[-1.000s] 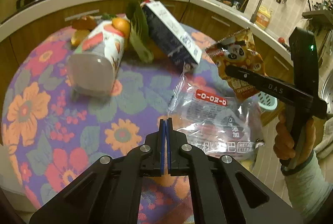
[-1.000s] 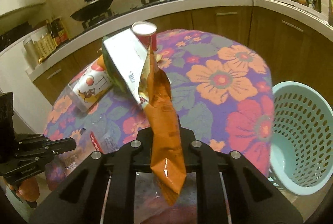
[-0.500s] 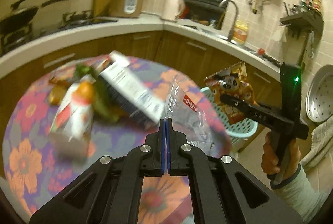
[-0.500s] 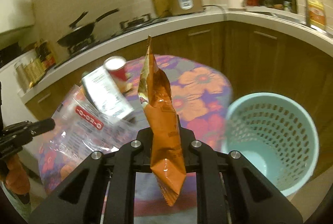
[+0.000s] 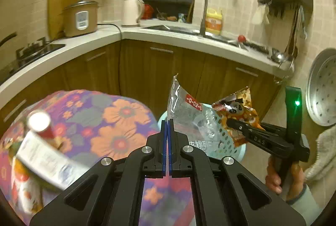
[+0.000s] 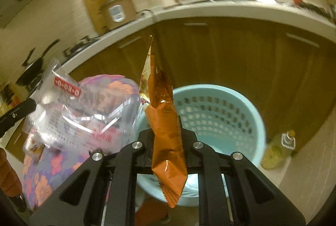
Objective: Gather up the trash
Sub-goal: 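Carry both bags over the blue basket and open both grippers to drop them, then grasp the white milk carton with the right gripper while the left gripper grasps the printed bottle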
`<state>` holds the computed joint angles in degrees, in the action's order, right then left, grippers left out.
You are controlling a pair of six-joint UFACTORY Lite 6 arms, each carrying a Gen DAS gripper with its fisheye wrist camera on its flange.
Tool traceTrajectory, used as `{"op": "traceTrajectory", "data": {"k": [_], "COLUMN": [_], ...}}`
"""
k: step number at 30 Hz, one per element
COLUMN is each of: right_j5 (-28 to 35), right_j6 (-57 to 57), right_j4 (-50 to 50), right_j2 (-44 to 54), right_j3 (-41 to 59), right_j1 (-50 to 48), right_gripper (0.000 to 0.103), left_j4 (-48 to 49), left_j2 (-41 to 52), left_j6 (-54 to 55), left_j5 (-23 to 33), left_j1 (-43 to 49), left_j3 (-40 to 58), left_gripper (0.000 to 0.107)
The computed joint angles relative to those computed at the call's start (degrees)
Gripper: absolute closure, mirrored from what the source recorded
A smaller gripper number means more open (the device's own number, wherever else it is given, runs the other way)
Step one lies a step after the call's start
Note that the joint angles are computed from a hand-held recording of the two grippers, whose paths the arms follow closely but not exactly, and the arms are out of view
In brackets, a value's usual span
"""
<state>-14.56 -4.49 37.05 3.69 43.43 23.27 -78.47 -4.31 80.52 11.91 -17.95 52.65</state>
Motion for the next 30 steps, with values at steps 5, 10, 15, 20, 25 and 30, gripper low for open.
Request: {"op": "traceTrajectory", "data": {"k": [5, 10, 15, 20, 25, 30], "right_j5": [1.4, 3.3, 2.4, 1.2, -0.7, -1.5], "right_j6": [6.2, -0.1, 1.7, -17.3, -31.6, -40.2], "right_j4": [-7.3, -1.5, -3.0, 16.1, 29.8, 37.2], "right_j2": [2.8, 7.0, 6.9, 4.4, 2.8, 5.1], "right_j3": [-0.2, 3.4, 3.1, 3.5, 5.8, 11.7], "right_j1": [-3.9, -4.2, -3.7, 0.5, 6.0, 12.6], "right_gripper": [0.090, 0.068, 0.052, 0.052, 0.052, 0.052], "left_j4": [3.5, 4.0, -8.4, -21.0, -26.1, -20.3], "left_j2": [13.1, 19.2, 17.5, 10.8, 2.1, -8.5], "left_j6": [-4.8, -6.7, 5.8, 19.0, 25.2, 21.1], "left_j5": [-4.1, -2.2, -1.8, 0.8, 2.4, 6.6], "left_j1": [-5.3, -5.2, -4.2, -1.3, 2.0, 9.8], "left_j3": [9.7, 13.9, 11.3, 4.5, -2.9, -10.9], "left_gripper": [0.107, 0.096, 0.070, 0.056, 0.050, 0.044]}}
